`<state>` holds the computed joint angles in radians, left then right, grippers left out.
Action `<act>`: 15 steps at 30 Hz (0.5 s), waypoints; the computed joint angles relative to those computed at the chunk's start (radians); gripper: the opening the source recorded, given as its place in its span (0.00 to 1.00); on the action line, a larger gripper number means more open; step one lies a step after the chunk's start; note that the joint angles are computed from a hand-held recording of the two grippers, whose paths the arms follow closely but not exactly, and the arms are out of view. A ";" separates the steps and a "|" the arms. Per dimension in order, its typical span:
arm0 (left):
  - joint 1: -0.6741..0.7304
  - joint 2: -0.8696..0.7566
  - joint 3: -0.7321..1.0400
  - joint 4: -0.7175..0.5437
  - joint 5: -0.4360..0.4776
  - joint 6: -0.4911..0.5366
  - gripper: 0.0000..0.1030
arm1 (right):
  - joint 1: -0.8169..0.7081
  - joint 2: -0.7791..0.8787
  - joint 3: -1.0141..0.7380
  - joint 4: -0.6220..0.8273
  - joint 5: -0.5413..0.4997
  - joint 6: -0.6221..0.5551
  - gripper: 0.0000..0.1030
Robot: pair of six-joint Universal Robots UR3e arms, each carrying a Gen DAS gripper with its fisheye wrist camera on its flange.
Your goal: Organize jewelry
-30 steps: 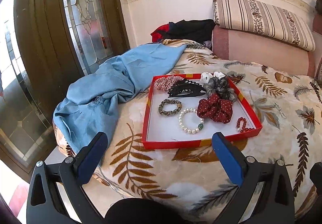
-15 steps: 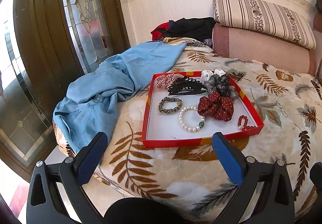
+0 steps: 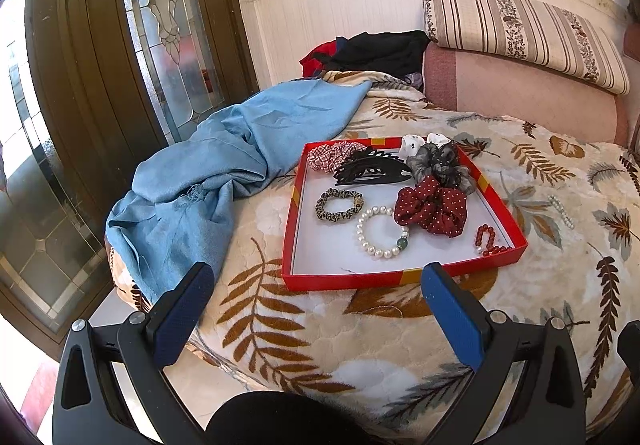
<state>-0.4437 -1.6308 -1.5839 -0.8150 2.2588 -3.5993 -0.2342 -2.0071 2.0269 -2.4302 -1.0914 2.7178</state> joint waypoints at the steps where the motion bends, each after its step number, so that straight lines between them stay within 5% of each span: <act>1: 0.001 0.001 -0.002 0.000 -0.001 0.000 1.00 | -0.001 0.001 0.001 -0.002 0.000 0.001 0.89; 8: 0.007 0.004 -0.008 0.004 -0.006 0.003 1.00 | -0.020 0.004 0.008 -0.008 0.006 0.007 0.89; 15: 0.064 0.012 0.023 -0.040 -0.125 0.004 1.00 | -0.091 0.004 0.019 0.018 0.062 -0.007 0.89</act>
<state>-0.3796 -1.6191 -1.5613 -0.8550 2.1337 -3.5955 -0.3254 -2.0031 2.0462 -2.4126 -1.0290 2.7111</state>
